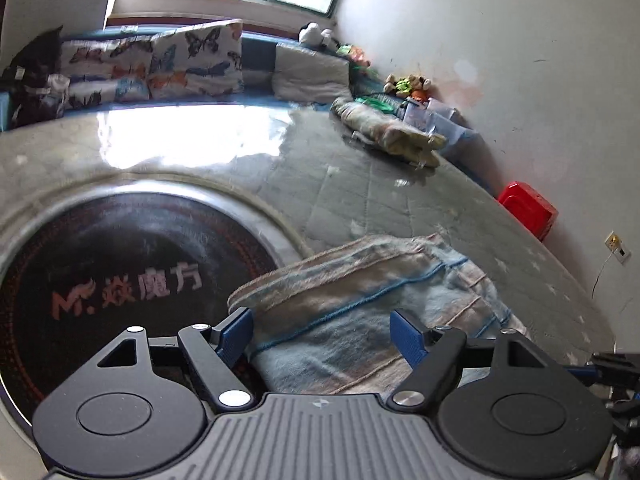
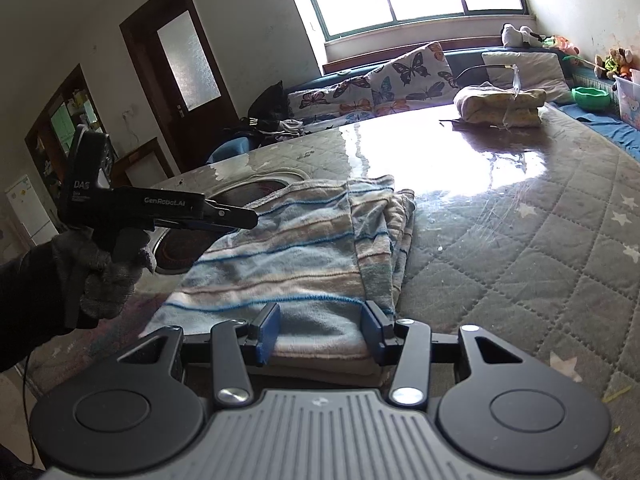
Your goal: Fold clothes
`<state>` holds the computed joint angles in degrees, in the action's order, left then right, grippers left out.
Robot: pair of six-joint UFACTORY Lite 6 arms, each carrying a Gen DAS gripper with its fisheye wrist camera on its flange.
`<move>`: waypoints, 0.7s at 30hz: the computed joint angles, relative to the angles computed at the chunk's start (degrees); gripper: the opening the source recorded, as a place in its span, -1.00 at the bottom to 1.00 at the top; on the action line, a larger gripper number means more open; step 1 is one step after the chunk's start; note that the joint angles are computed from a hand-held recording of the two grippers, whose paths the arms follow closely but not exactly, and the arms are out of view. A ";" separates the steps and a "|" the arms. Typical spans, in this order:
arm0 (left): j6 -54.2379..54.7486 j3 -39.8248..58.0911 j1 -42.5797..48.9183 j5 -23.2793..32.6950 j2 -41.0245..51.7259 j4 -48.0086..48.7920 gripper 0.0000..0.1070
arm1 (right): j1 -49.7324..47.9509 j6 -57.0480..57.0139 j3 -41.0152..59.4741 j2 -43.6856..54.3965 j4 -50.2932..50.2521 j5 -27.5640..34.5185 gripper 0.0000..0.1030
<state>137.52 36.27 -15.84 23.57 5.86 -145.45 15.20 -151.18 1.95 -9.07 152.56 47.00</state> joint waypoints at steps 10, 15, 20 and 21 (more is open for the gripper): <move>-2.47 3.78 -3.11 -0.84 1.48 1.14 0.47 | -1.07 -3.03 18.90 9.33 -5.06 -7.63 -0.17; -3.26 6.13 -4.47 -1.74 2.91 2.02 0.47 | -0.75 -1.81 31.53 21.02 -7.02 -10.39 -0.48; -4.27 10.38 -5.60 -3.08 6.44 3.23 0.47 | -0.36 -2.12 38.07 28.93 -5.04 -14.92 -0.59; -4.08 11.23 -5.92 -3.55 7.07 3.04 0.47 | -1.25 -0.50 38.55 30.32 -6.78 -14.18 -0.59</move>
<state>133.44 47.50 -21.75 20.02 12.93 -142.40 13.95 -151.68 40.50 21.25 145.78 32.83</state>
